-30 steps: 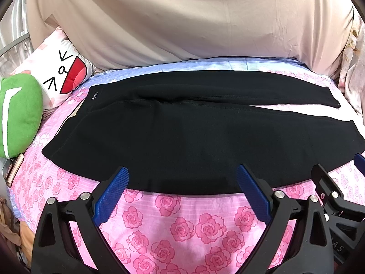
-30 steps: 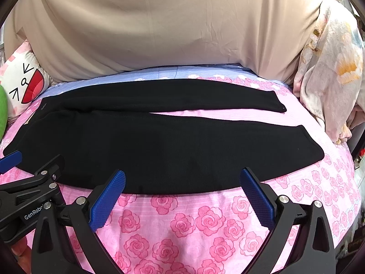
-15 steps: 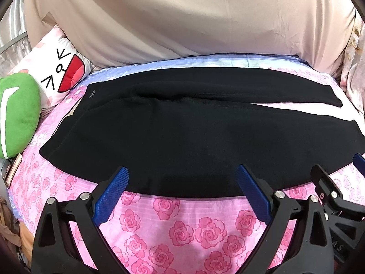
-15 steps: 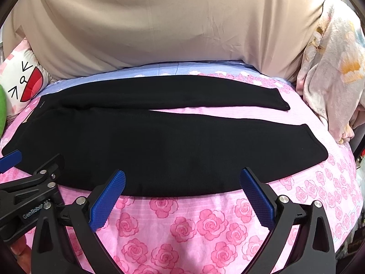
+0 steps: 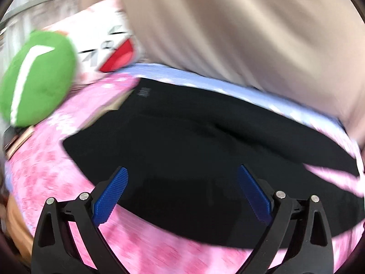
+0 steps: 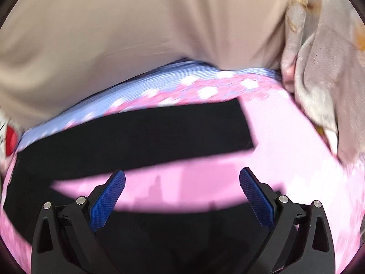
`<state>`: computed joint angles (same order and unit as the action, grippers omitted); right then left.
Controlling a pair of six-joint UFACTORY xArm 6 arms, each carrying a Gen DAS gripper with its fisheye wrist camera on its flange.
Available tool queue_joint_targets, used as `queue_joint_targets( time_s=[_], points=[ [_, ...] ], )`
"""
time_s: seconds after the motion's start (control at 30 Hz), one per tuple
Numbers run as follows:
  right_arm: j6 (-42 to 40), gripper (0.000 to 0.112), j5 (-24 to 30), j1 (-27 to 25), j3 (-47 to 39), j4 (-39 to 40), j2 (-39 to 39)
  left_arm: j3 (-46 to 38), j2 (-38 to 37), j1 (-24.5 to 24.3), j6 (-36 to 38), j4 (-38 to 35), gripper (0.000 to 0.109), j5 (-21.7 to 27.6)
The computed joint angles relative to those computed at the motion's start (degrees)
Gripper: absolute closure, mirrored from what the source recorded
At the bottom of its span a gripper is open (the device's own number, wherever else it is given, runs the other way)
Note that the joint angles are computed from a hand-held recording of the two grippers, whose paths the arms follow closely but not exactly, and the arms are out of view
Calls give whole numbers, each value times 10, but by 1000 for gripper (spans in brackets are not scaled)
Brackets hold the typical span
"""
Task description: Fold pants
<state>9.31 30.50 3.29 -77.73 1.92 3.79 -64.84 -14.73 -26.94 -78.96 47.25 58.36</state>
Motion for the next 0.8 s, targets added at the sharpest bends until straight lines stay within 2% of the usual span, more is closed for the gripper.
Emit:
queue_joint_targets(
  time_s=[0.07, 0.13, 0.2, 0.3, 0.33, 0.4, 0.5, 0.53, 0.6, 0.67, 0.7, 0.73, 0.8],
  points=[
    [-20, 30, 30, -20, -99, -3, 82, -13, 2, 12, -14, 21, 14, 58],
    [-41, 30, 54, -33, -181, 19, 146, -31, 11, 25, -14, 38, 13, 108],
    [-44, 30, 98, -46, -277, 49, 217, -45, 18, 46, -4, 45, 11, 119],
    [-23, 30, 160, -56, -407, 56, 309, -83, 46, 105, 42, 19, 10, 87],
    [-24, 30, 185, -57, -458, 59, 346, -101, 62, 131, 64, 3, 10, 60],
    [-9, 26, 208, -53, -505, 32, 377, -142, 99, 165, 86, -15, 10, 39],
    [8, 27, 234, -43, -569, -17, 418, -230, 186, 214, 123, -53, 10, 12],
    [11, 31, 231, -42, -568, -25, 418, -264, 220, 230, 138, -68, 10, -1],
    [9, 48, 208, -38, -537, -38, 401, -349, 301, 256, 174, -104, 10, -1],
    [3, 88, 185, -40, -487, -22, 368, -425, 371, 275, 227, -153, 10, -5],
    [-13, 96, 182, -46, -484, 10, 366, -467, 405, 280, 245, -161, 11, 10],
    [-20, 100, 180, -48, -471, 35, 356, -527, 454, 285, 253, -157, 11, 35],
    [-19, 101, 160, -46, -444, 27, 339, -606, 515, 290, 272, -158, 15, 65]
  ],
)
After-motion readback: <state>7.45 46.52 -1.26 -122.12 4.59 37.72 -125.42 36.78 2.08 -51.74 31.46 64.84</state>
